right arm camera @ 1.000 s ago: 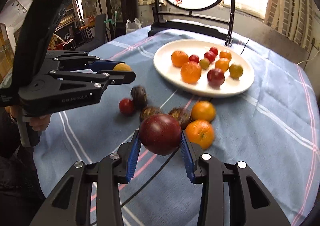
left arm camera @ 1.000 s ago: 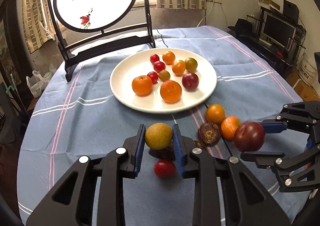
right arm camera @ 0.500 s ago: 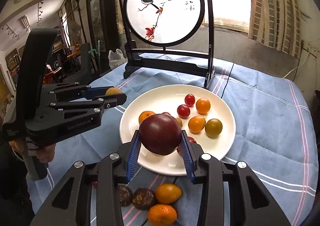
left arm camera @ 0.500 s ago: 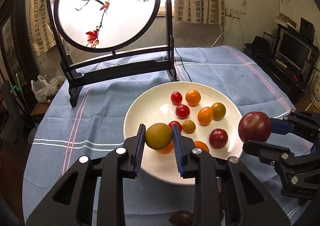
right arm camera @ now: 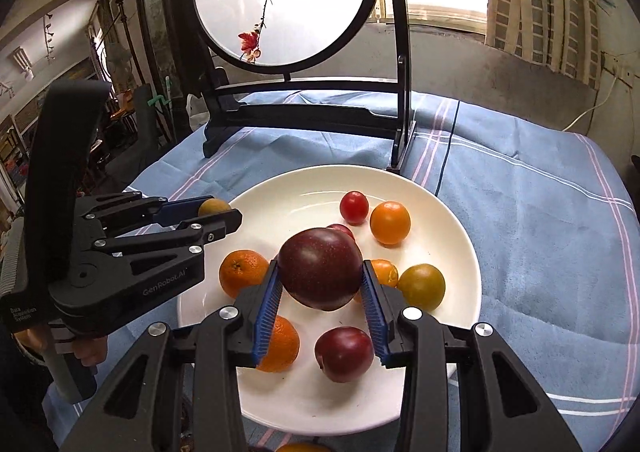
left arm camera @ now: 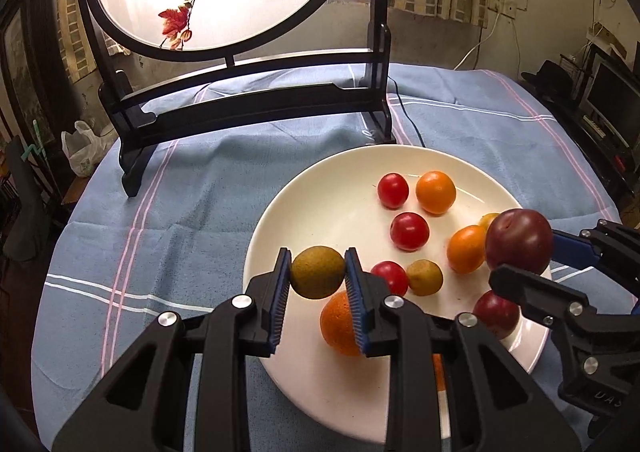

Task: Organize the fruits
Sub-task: 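Carry the yellow fruit onto the plate with the left tool while the right tool places the plum, then grasp a red tomato with the left tool while the right tool grasps a large orange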

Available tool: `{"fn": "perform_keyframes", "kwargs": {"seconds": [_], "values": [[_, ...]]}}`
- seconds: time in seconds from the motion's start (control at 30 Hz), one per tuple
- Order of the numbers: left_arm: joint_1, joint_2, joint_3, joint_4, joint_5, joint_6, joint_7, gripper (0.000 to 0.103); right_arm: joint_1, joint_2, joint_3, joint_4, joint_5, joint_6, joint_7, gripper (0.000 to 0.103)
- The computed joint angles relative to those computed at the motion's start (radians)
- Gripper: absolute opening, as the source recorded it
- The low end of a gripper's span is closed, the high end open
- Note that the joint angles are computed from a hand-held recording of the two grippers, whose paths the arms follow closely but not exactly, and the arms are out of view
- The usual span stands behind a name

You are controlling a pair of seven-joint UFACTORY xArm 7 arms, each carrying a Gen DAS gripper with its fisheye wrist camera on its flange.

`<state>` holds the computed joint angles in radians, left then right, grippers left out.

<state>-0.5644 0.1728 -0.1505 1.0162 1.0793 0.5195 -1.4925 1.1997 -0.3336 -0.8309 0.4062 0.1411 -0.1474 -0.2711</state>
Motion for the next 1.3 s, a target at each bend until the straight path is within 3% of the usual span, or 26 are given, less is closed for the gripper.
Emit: {"fn": "perform_keyframes", "kwargs": {"seconds": [0.3, 0.37, 0.4, 0.47, 0.7, 0.83, 1.0, 1.13, 1.3], "values": [[-0.005, 0.010, 0.014, 0.003, 0.006, -0.002, -0.011, 0.030, 0.094, 0.073, -0.082, 0.040, -0.021, -0.017, 0.027, 0.041], [-0.007, 0.003, 0.013, -0.002, 0.029, 0.009, -0.022, 0.051, 0.088, 0.089, -0.077, 0.045, -0.032, -0.014, 0.036, 0.046], [-0.005, -0.001, 0.012, -0.006, 0.038, 0.004, -0.031, 0.057, 0.060, 0.096, -0.048, 0.039, -0.034, -0.032, 0.043, 0.053], [-0.001, -0.013, 0.010, -0.016, 0.062, 0.005, -0.057, 0.061, 0.026, 0.075, -0.024, 0.026, -0.060, -0.047, 0.056, 0.053], [0.034, -0.115, -0.020, -0.116, 0.080, -0.024, -0.109, 0.061, -0.289, -0.104, 0.238, -0.101, -0.134, -0.014, 0.080, 0.054], [0.056, -0.232, -0.071, -0.226, 0.101, -0.033, -0.146, 0.064, -0.426, -0.329, 0.348, -0.255, -0.137, 0.101, 0.016, 0.067], [0.073, -0.385, -0.157, -0.380, 0.064, -0.035, -0.158, 0.069, -0.642, -0.576, 0.566, -0.456, -0.145, 0.274, -0.007, 0.068], [0.071, -0.490, -0.225, -0.502, 0.006, -0.059, -0.157, 0.069, -0.710, -0.576, 0.690, -0.522, -0.122, 0.285, 0.015, 0.068], [0.069, -0.552, -0.293, -0.601, -0.085, -0.102, -0.141, 0.069, -0.692, -0.436, 0.690, -0.502, -0.081, 0.201, 0.004, 0.067]]}}
